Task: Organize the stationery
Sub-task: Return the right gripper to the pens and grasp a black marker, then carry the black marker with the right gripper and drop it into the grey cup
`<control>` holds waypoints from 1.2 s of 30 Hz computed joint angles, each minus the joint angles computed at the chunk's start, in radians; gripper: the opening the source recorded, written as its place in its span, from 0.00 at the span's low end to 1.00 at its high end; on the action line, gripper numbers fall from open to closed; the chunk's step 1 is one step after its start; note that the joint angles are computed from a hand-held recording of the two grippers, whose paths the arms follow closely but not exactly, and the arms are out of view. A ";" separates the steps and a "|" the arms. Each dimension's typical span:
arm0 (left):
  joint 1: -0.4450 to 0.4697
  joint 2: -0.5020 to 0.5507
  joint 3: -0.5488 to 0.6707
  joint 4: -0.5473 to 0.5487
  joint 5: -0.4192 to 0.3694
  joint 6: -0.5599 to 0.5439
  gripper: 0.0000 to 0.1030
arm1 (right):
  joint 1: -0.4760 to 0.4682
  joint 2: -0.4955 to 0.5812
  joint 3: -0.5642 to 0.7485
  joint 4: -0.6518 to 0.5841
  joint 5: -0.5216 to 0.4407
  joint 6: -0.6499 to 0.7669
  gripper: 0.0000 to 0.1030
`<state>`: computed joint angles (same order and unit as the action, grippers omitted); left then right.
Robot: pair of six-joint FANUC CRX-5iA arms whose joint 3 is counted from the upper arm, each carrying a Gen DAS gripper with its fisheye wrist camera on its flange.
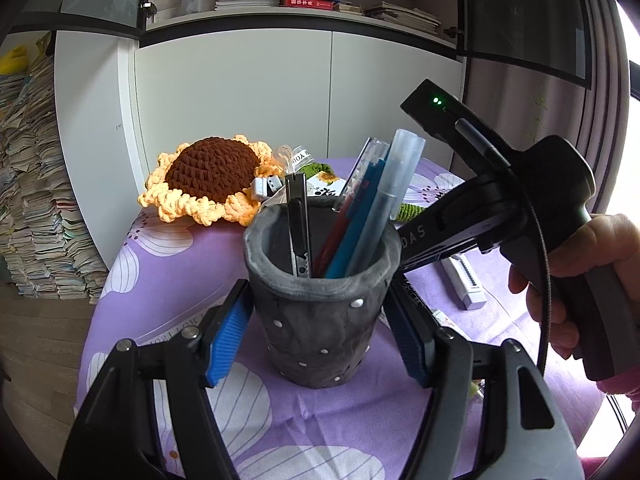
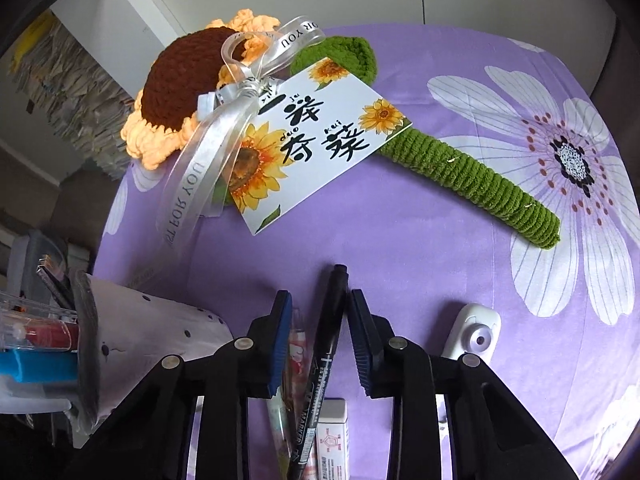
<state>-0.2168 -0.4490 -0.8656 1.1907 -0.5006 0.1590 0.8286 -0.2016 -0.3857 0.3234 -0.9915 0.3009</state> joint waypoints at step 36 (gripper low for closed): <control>0.002 0.002 0.001 0.002 -0.003 -0.001 0.64 | 0.354 -0.361 -0.291 0.592 -0.102 -0.422 0.12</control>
